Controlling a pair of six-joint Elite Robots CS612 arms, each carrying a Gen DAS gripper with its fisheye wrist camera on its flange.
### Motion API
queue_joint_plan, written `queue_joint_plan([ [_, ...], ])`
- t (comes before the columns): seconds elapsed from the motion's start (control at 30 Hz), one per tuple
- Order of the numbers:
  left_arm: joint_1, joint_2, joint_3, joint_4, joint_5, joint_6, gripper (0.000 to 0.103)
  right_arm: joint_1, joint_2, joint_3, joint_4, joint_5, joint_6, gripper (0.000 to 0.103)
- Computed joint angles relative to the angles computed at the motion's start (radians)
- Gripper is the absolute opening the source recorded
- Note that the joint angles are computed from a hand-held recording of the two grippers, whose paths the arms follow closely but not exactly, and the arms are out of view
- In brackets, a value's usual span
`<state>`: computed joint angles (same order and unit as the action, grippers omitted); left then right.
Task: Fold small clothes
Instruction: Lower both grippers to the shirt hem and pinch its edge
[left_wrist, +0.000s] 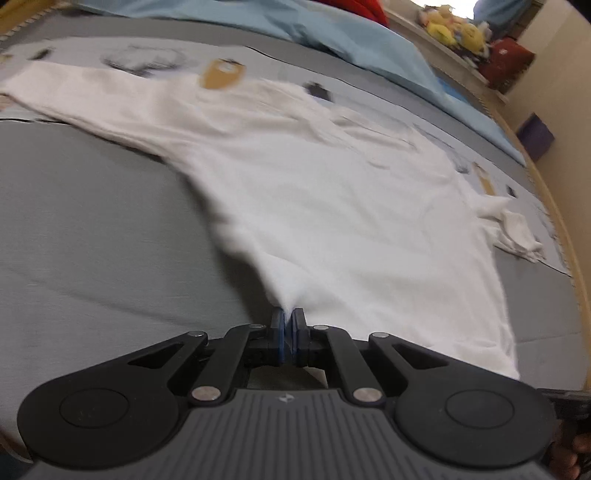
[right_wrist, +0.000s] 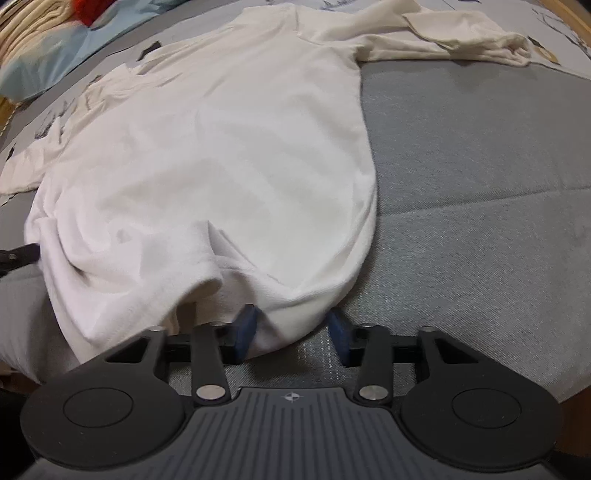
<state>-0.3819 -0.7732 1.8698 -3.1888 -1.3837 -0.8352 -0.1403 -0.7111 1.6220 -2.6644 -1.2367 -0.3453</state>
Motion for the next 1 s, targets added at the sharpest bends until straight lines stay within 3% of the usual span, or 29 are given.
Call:
queue_joint_plan([
  [0.03,0.000,-0.022,0.022,0.033,0.033,0.001,0.003,-0.002,-0.002,0.005,-0.006,0.006,-0.004,0.010],
  [0.13,-0.007,-0.067,0.074,0.097,0.128,-0.017,0.000,-0.021,-0.010,0.015,-0.019,0.047,0.023,0.003],
  [0.23,0.021,-0.079,0.109,0.039,0.052,-0.088,0.000,-0.042,-0.015,0.019,-0.052,0.041,0.089,0.000],
  [0.3,0.020,-0.083,0.111,0.054,0.057,-0.107,0.000,-0.044,-0.016,0.023,-0.082,-0.028,0.136,0.000],
  [0.37,0.027,-0.077,0.107,0.034,0.003,-0.139,0.005,-0.042,-0.016,0.031,-0.126,-0.098,0.178,0.001],
  [0.47,0.043,-0.056,0.092,0.014,-0.109,-0.187,0.015,-0.060,-0.022,0.042,-0.146,-0.034,0.216,0.004],
  [0.5,0.045,-0.051,0.085,0.030,-0.126,-0.194,0.018,-0.068,-0.024,0.045,-0.154,0.004,0.220,0.007],
  [0.57,0.052,-0.036,0.076,0.042,-0.137,-0.211,0.036,-0.077,-0.030,0.053,-0.131,0.084,0.217,0.029],
  [0.6,0.056,-0.029,0.073,0.042,-0.142,-0.227,0.036,-0.077,-0.031,0.049,-0.106,0.096,0.208,0.046],
  [0.63,0.063,-0.021,0.070,0.045,-0.154,-0.255,0.036,-0.071,-0.032,0.047,-0.081,0.082,0.195,0.053],
  [0.77,0.077,-0.005,0.061,0.032,-0.175,-0.311,0.036,-0.035,-0.025,0.025,0.016,-0.024,0.117,0.053],
  [0.9,0.074,0.004,0.046,0.039,-0.163,-0.301,0.038,-0.017,-0.020,0.025,0.026,-0.092,0.063,0.049],
  [1.0,0.068,0.011,0.035,0.050,-0.137,-0.291,0.038,-0.021,-0.024,0.031,0.024,-0.079,0.042,0.010],
])
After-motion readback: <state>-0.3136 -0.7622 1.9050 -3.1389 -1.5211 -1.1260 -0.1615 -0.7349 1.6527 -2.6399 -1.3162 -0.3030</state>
